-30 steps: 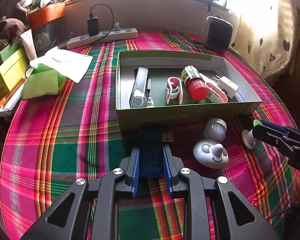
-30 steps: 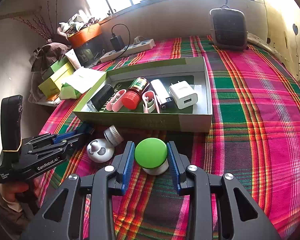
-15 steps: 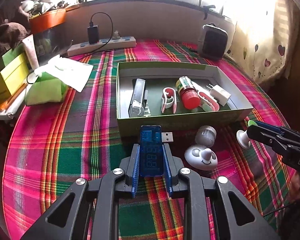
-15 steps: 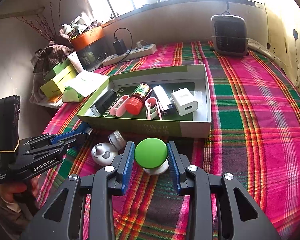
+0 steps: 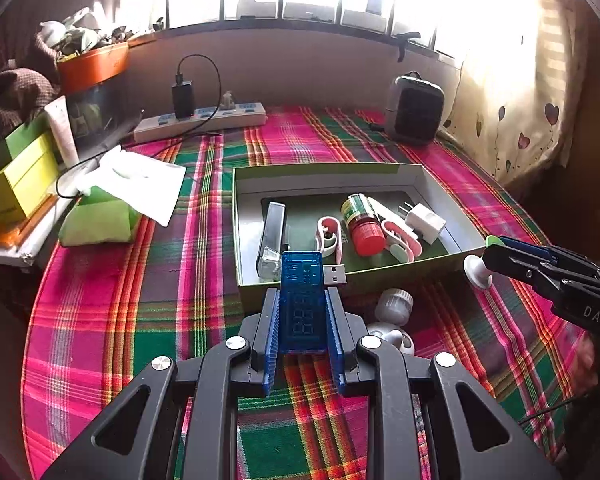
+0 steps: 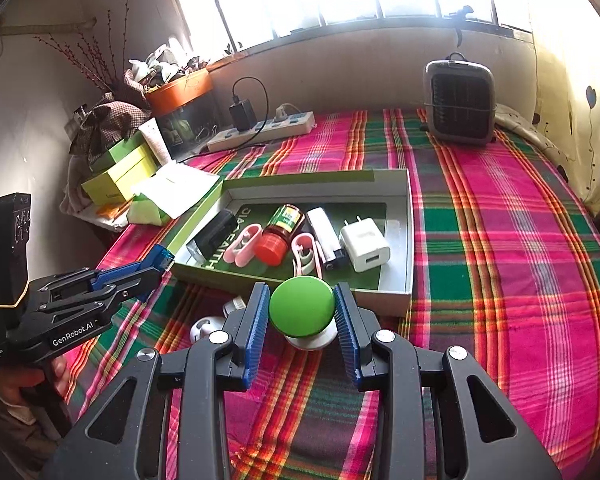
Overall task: Organize rigid objects
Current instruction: 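Carry the blue USB meter and green-topped object over the box with both tools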
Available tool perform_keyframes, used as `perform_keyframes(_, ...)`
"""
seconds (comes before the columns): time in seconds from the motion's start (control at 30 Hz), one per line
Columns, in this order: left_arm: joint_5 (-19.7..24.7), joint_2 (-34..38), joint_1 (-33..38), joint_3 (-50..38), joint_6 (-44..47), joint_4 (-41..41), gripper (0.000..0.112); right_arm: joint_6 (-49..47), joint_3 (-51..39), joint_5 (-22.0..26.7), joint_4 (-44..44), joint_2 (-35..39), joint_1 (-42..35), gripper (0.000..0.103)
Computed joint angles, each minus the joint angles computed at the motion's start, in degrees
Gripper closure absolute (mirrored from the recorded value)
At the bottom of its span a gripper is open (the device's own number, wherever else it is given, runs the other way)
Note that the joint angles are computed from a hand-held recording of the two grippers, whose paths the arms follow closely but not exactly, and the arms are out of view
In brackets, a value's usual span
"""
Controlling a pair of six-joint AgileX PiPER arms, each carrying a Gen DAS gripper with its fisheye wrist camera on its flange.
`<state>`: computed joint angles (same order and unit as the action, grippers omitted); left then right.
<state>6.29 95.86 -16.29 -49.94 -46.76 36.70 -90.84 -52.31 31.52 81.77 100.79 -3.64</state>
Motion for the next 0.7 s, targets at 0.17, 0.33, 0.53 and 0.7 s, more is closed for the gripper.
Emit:
perform_keyframes(0.17,0.4,0.0,0.0,-1.0,3.7,-3.1,0.091,1.3,-1.3,0.1,-1.1,0.0,0.1,0.069)
perform_keyframes(0.33,0.6,0.6,0.8,-2.8,13.5,-12.5,0.091,3.1,-3.3,0.0,-2.8,0.7,0.7,0.069)
perform_keyframes(0.53,0.7,2.5,2.0,-6.0,30.6,-29.3,0.091,7.2,-8.2,0.8,-5.9,2.7,0.7,0.069)
perform_keyframes(0.7,2.3,5.1,3.1,-10.2,42.6,-41.0,0.091,10.9,-12.6,0.2,-9.3,4.6,1.3,0.069)
